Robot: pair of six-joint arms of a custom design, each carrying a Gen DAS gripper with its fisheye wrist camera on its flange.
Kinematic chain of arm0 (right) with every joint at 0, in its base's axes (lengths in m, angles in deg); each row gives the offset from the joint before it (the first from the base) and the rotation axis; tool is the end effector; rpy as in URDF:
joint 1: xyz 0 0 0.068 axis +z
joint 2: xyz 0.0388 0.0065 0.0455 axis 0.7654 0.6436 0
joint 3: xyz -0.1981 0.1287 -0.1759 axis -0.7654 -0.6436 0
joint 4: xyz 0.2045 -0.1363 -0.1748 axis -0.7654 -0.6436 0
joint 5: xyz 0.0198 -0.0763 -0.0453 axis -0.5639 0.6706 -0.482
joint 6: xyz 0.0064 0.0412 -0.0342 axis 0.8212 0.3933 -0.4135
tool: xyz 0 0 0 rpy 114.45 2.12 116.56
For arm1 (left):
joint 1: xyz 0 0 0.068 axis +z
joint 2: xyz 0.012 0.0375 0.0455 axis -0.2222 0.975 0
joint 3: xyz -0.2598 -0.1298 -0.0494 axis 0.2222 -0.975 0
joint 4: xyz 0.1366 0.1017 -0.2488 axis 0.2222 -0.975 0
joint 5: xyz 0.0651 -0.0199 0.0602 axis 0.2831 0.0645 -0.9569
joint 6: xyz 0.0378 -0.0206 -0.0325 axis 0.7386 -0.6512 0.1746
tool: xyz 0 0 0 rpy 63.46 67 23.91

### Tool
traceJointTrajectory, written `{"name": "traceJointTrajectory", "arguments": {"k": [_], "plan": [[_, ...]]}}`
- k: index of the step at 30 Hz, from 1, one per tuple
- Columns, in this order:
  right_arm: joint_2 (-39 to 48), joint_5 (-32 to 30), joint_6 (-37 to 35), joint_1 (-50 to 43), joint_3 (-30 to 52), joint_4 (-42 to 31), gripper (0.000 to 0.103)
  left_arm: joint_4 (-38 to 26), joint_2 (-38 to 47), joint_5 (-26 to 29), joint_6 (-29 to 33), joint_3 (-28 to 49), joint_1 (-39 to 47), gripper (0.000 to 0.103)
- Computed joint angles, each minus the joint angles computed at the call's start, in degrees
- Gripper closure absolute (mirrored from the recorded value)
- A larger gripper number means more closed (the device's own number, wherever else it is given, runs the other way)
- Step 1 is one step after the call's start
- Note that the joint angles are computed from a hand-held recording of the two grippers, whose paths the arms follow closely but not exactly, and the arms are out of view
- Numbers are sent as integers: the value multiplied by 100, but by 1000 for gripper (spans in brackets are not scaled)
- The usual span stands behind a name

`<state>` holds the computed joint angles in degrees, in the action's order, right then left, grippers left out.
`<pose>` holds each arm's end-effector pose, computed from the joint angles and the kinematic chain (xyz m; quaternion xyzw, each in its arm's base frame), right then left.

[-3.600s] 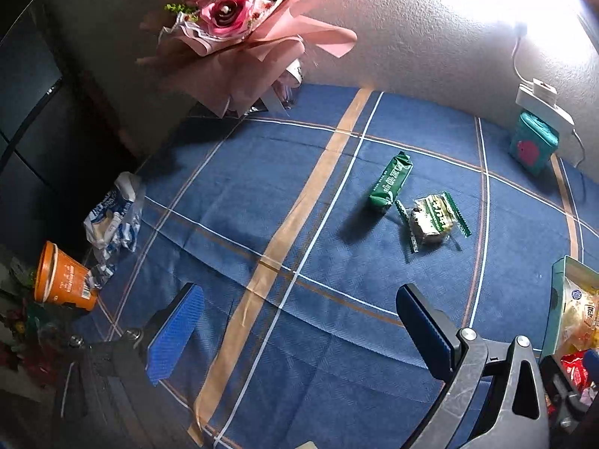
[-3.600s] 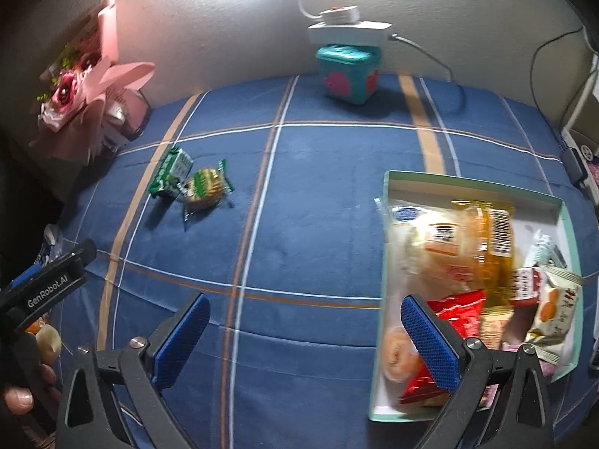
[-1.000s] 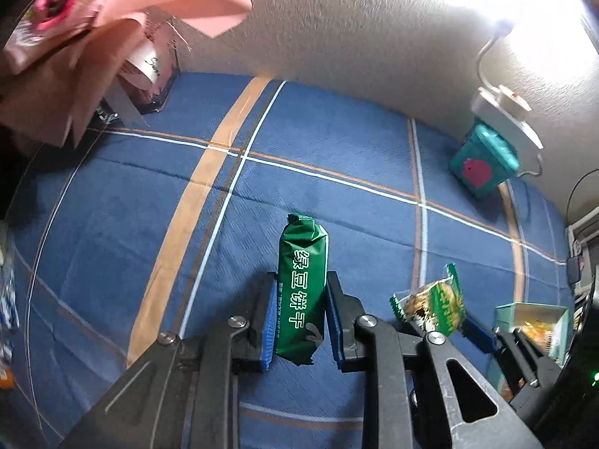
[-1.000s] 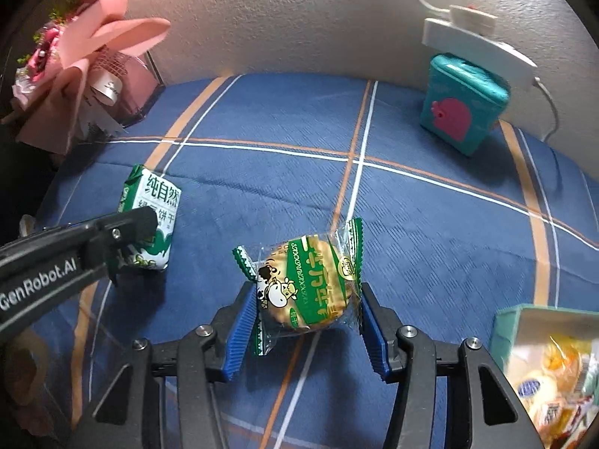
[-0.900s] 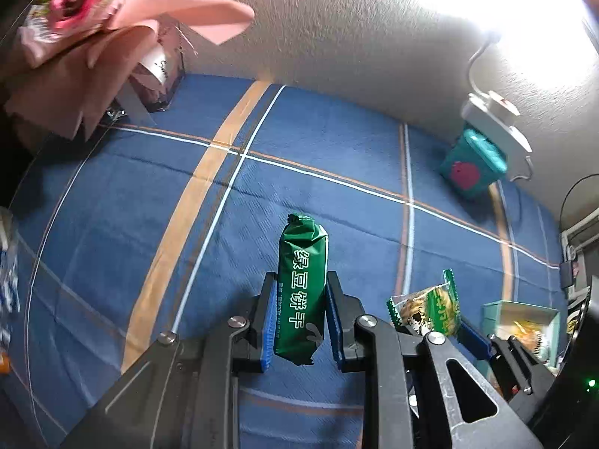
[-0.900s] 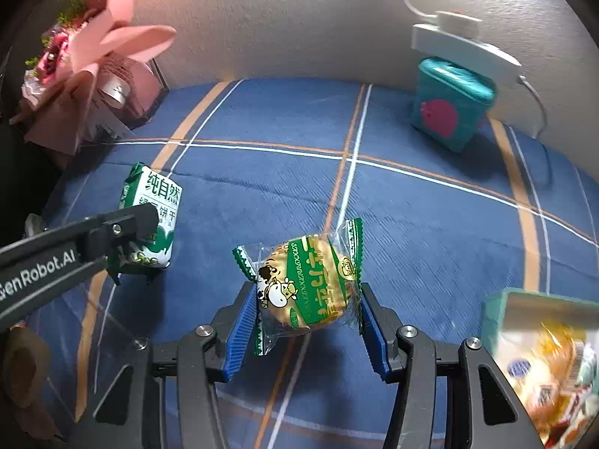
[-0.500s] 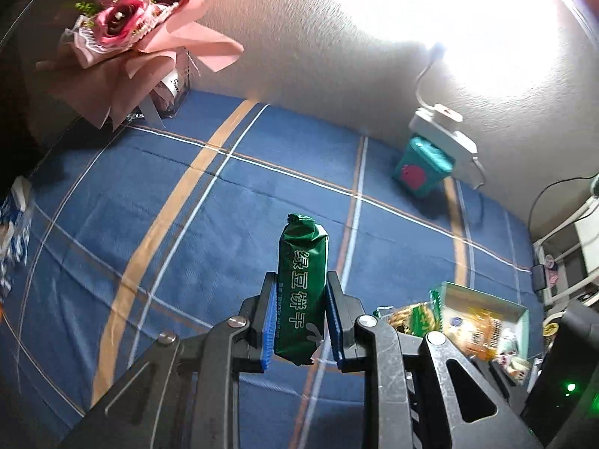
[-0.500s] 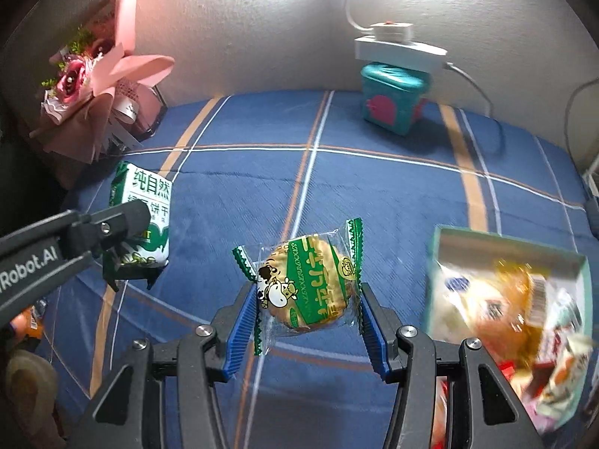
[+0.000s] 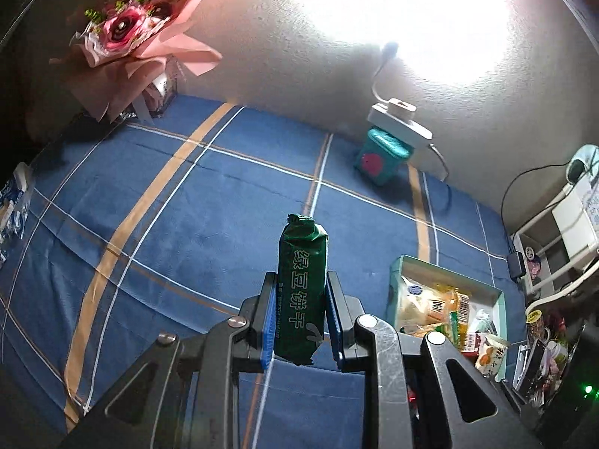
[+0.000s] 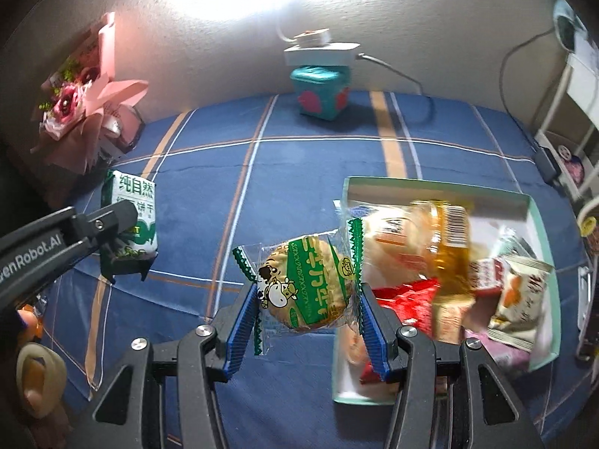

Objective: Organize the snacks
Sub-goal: 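Lift both green snacks and carry them over the tray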

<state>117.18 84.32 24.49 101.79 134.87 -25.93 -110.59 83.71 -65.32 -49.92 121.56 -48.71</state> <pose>0.1850 0.2135 0.2000 0.0540 0.9642 0.0244 0.2586 0.2287 -0.1560 0.1976 -0.0884 0.9469 -0.1057 0.2906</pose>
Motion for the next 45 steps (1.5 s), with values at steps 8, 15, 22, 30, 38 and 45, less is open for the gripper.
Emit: {"name": "traceJointTrajectory", "arguments": {"k": [8, 15, 22, 30, 38, 45], "plan": [[-853, 210, -2, -241, -322, -296, 47, -68, 144, -344, -79, 383, -653, 78], [-2031, 168, 29, -913, -880, -666, 47, 129, 350, -215, -24, 621, -1084, 78], [-3270, 27, -234, -2054, -1377, -1206, 47, 555, 1009, -158, -17, 939, -1783, 78], [-3902, -662, -1334, -3567, -1717, -854, 47, 905, 2058, 59, 153, 1609, -2189, 78], [-3418, -1244, -1985, -4225, -1992, 124, 47, 1128, 2713, 287, 161, 1942, -2087, 78], [-2961, -1448, -2115, -4280, -2118, 694, 47, 1333, 3027, 355, 237, 2081, -2048, 78]]}}
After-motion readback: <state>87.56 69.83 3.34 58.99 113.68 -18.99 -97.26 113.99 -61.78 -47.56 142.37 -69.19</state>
